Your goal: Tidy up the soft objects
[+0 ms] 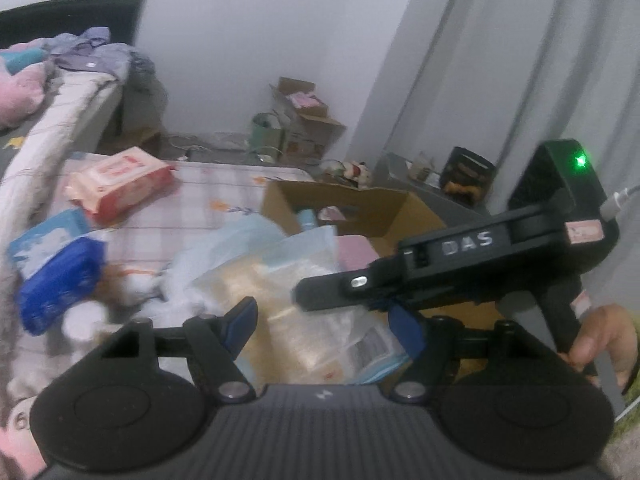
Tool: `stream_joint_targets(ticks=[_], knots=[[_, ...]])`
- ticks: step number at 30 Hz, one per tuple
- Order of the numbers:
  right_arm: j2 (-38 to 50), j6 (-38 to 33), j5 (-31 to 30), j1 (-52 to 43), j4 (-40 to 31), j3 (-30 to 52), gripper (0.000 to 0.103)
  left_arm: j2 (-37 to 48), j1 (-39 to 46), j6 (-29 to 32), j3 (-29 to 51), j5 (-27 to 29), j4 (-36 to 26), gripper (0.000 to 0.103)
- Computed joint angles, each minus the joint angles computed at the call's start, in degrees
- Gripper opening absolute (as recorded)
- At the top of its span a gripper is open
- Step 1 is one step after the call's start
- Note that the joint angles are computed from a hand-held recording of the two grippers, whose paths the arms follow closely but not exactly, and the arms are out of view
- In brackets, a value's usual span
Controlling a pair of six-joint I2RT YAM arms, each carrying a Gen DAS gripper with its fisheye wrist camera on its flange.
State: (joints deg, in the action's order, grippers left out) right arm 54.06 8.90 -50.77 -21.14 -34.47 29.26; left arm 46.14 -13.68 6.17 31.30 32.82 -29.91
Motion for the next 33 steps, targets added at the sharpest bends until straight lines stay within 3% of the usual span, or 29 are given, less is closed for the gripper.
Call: stream_joint_targets(ticks=[6, 9, 15, 23, 27, 33], knots=[[10.4, -29.4, -4.8, -28.4, -18.9, 7.6, 0.02, 2.5, -3.9, -3.8, -1.1, -2.2, 4.8, 0.076], [17.9, -36.1, -2.8, -37.6, -19.1, 12.5, 0.02, 4.1, -2.7, -3.2, -1.1, -2.7, 5.7, 0.076], [30.2, -32.3, 6.8, -39.5, -3.4, 18.4, 0.02, 6.8, 1.0, -2.5, -1.0, -3.1, 6.3, 0.077], [43.6, -26.3, 18.9, -29.1, 16.6, 22.3, 0.022, 10.5, 1.3, -3.0, -0.7, -5.2, 8.2, 0.077], [45.6, -25.5, 28.0, -25.0, 25.3, 21.4, 0.033, 10.8, 2.4, -2.2, -0.7, -5.0, 8.2, 0.077], [43.7, -23.6, 24.3, -27.9, 25.0, 19.2, 0.033, 10.4, 4.6, -0.3, -1.3, -4.7, 8.0, 0.077]])
